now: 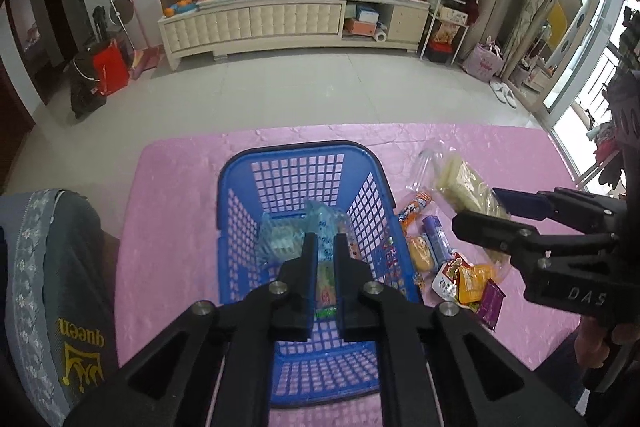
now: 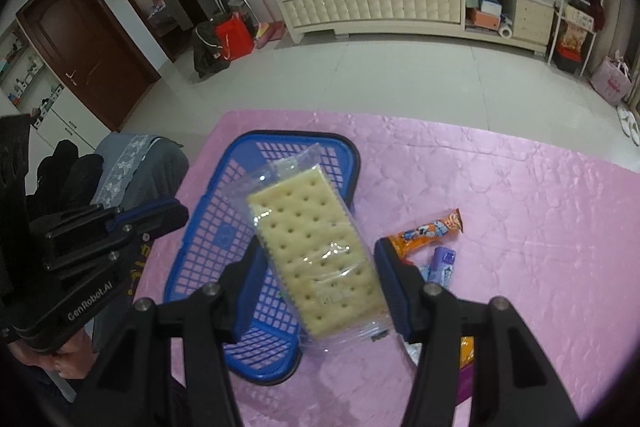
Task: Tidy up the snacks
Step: 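Open the left tool to drop the blue bag while the right tool drops the crackers into the basket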
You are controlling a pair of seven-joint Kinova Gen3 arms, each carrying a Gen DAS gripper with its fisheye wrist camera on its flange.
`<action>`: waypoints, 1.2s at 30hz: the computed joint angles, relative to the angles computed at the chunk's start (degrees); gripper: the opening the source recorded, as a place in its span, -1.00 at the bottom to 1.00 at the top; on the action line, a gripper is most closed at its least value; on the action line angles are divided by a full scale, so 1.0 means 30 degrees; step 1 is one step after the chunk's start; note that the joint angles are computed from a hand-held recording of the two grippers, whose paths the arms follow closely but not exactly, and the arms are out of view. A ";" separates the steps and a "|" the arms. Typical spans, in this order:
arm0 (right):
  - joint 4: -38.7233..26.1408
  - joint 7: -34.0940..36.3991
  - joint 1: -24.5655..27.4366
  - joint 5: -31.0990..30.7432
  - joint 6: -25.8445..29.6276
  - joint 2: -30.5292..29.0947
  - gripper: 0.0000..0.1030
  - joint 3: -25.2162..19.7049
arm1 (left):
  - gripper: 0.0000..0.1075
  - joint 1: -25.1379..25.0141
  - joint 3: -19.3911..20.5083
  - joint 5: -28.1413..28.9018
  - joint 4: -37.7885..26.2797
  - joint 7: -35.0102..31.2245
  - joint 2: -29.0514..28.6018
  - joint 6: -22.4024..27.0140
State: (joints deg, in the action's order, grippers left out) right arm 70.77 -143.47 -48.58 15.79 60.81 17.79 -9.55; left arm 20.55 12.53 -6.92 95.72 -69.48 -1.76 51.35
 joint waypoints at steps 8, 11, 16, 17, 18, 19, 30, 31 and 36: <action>-0.2368 0.0353 -0.1517 0.0825 0.1568 0.1208 0.15 -0.0014 | -0.88 -0.0531 -0.0106 0.0490 0.1526 -0.0750 -0.2179 -0.0099; -0.3126 0.0787 -0.1977 0.0862 0.1849 0.1775 0.15 0.0125 | -0.88 -0.0938 -0.0014 0.0553 0.1942 -0.0853 -0.2609 -0.0077; -0.4147 0.1579 -0.2129 0.0077 0.1886 0.2759 0.15 0.0259 | -0.88 -0.1603 -0.0340 0.1131 0.2689 -0.1196 -0.3158 -0.0236; -0.4441 0.1823 -0.2203 -0.0027 0.2024 0.3002 0.15 0.0308 | -0.88 -0.1720 -0.0506 0.1351 0.2892 -0.1404 -0.3219 -0.0337; -0.4880 0.2159 -0.2307 -0.0100 0.2291 0.3379 0.15 0.0356 | -0.85 -0.1815 -0.0545 0.1485 0.3084 -0.1507 -0.3325 -0.0353; -0.5261 0.2430 -0.2411 -0.0175 0.2574 0.3695 0.15 0.0442 | -0.82 -0.1913 -0.0623 0.1629 0.3265 -0.1665 -0.3374 -0.0423; -0.7559 0.4437 -0.2595 -0.1825 0.4471 0.6636 0.16 0.1052 | -0.68 -0.2918 -0.1987 0.3867 0.4892 -0.4154 -0.2556 -0.1516; -0.7765 0.4534 -0.2512 -0.2081 0.4612 0.6882 0.16 0.1033 | -0.68 -0.2979 -0.2016 0.4015 0.4976 -0.4335 -0.2528 -0.1603; -0.9223 0.4696 -0.2544 -0.2705 0.5727 0.8145 0.16 0.1330 | -0.68 -0.3176 -0.1952 0.4359 0.5277 -0.4921 -0.2195 -0.2046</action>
State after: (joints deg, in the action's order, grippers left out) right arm 43.11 -129.38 -56.21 7.67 77.99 42.23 -5.56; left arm 11.02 6.67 6.16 111.55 -84.24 -8.35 45.21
